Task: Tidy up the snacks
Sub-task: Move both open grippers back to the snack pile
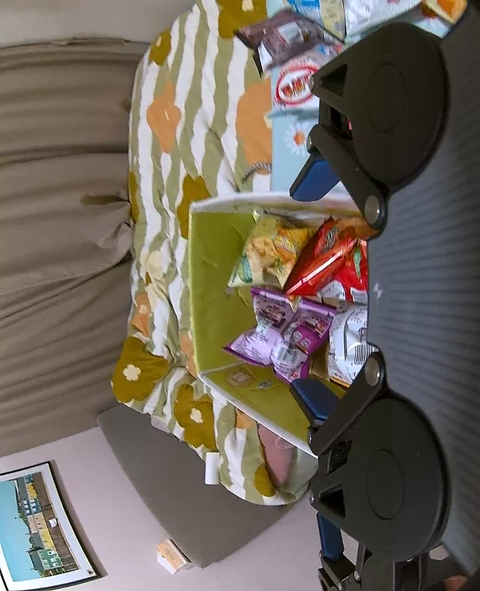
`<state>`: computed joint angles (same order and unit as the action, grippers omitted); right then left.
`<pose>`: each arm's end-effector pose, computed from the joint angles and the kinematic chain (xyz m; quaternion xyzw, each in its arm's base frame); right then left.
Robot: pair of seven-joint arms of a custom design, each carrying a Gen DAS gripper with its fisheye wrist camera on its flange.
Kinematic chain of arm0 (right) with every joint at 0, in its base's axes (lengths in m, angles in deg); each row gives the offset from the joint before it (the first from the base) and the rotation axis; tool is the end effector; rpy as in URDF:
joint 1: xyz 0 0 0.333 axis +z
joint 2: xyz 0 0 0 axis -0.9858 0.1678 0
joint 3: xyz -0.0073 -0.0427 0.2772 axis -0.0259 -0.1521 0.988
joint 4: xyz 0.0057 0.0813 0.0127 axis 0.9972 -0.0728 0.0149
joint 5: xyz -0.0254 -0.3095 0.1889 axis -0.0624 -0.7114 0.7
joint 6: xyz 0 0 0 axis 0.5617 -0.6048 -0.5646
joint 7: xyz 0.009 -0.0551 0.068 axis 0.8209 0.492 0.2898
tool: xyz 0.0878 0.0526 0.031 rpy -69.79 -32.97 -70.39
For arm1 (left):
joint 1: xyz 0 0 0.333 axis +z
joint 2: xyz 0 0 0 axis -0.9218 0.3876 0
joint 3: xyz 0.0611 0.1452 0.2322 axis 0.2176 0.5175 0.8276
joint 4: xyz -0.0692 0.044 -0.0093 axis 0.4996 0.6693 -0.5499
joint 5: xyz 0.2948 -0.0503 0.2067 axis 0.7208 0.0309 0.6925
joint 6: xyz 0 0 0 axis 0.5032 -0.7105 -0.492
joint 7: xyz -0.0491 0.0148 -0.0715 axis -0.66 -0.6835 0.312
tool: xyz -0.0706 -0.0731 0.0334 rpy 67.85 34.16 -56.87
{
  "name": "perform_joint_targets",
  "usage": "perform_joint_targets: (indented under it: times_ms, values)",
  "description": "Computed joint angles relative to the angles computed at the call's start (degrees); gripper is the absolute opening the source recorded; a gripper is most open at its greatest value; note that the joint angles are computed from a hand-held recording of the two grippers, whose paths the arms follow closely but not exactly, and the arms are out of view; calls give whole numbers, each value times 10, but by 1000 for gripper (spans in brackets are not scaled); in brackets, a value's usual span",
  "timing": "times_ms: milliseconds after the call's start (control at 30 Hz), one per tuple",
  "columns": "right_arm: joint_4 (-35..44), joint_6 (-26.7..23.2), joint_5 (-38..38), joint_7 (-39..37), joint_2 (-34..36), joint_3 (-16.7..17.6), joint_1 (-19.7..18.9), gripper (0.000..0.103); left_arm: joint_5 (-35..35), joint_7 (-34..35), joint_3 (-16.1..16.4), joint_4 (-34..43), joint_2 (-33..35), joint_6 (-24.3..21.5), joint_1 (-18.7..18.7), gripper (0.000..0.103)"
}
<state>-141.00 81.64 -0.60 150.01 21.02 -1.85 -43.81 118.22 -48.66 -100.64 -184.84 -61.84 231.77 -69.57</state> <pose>0.4525 0.4286 0.4736 -0.6604 0.6032 -0.2021 0.3989 0.3860 -0.2135 0.4983 -0.6604 0.6292 -0.2842 0.2954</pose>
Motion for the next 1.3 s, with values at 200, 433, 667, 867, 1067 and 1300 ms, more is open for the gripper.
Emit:
perform_joint_targets:
  times_ms: [200,433,667,867,1067,1300]
  values:
    - [-70,-46,-37,38,-81,18,-15,103,-15,27,4,2,6,37,-20,101]
    - [-194,-49,-44,50,-205,49,-76,103,-22,23,-32,38,29,35,-35,101]
    - [-328,-21,-42,0,-335,56,-141,103,25,-76,-97,120,94,-49,-56,101]
    - [-429,25,-9,-122,-421,21,-171,103,83,-160,-139,224,204,-133,-101,101]
    - [-517,81,47,-261,-487,-55,-180,103,142,-247,-142,324,324,-186,-172,101]
    - [-585,121,87,-424,-522,-147,-175,103,191,-347,-98,438,456,-217,-281,101]
